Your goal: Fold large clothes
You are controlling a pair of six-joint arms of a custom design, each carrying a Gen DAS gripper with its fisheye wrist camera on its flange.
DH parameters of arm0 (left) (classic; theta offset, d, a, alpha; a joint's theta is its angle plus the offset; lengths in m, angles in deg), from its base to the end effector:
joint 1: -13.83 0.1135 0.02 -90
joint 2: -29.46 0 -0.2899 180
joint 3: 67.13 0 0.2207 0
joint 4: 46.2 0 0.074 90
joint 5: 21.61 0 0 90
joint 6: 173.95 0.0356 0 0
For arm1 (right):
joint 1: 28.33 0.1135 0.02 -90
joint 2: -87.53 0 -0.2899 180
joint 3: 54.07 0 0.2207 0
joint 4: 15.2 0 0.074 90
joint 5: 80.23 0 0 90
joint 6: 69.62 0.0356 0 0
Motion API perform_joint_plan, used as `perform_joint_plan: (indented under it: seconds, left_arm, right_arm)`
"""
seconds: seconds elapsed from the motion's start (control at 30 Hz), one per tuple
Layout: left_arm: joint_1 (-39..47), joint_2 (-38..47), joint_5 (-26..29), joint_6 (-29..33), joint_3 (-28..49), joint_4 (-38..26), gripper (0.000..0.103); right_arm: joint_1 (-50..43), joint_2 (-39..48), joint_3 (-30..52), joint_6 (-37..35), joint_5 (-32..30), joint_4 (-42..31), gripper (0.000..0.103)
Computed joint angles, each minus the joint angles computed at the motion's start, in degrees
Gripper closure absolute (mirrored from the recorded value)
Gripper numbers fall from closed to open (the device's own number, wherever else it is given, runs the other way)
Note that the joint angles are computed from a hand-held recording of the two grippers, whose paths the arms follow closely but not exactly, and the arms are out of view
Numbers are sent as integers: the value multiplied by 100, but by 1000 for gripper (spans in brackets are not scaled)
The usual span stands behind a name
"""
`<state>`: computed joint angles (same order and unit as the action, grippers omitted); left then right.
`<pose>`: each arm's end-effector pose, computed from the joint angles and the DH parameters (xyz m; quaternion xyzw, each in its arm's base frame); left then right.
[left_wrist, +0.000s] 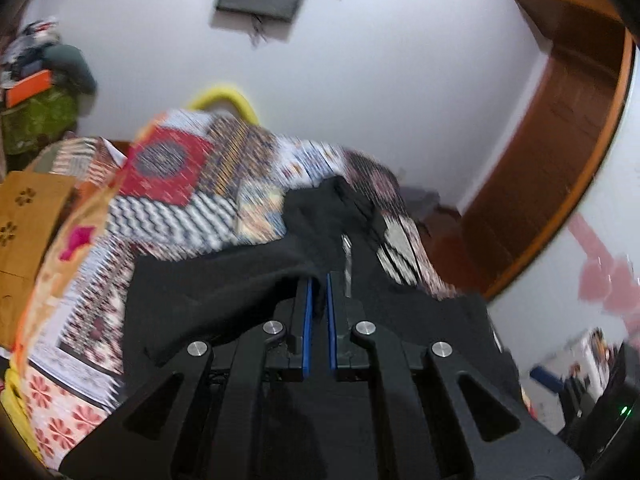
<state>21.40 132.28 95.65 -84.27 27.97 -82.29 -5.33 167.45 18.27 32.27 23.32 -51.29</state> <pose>0.3781 0.0338 0.2934 0.0307 0.8982 -0.1922 0.3942 0.2487 0.0965 0.2948 -0.0422 0.9132 0.0136 0.4052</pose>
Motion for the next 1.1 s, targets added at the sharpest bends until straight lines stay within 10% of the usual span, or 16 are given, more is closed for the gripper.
perform_joint_plan:
  seconds: [0.57, 0.63, 0.77, 1.1]
  left_arm:
    - [-733, -325, -782, 1300, -1174, -481, 95]
    - [-491, -444, -785, 1497, -1124, -524, 86]
    - [208, -828, -721, 1788, -1270, -103, 36]
    - [1742, -790, -595, 2578, -1401, 134, 33]
  right_arm:
    - [-105, 54, 5, -109, -41, -141, 0]
    - [-14, 82, 67, -98, 9, -127, 0]
    - [184, 221, 226, -142, 113, -79, 0]
    - [979, 1127, 1075, -456, 422, -61, 0]
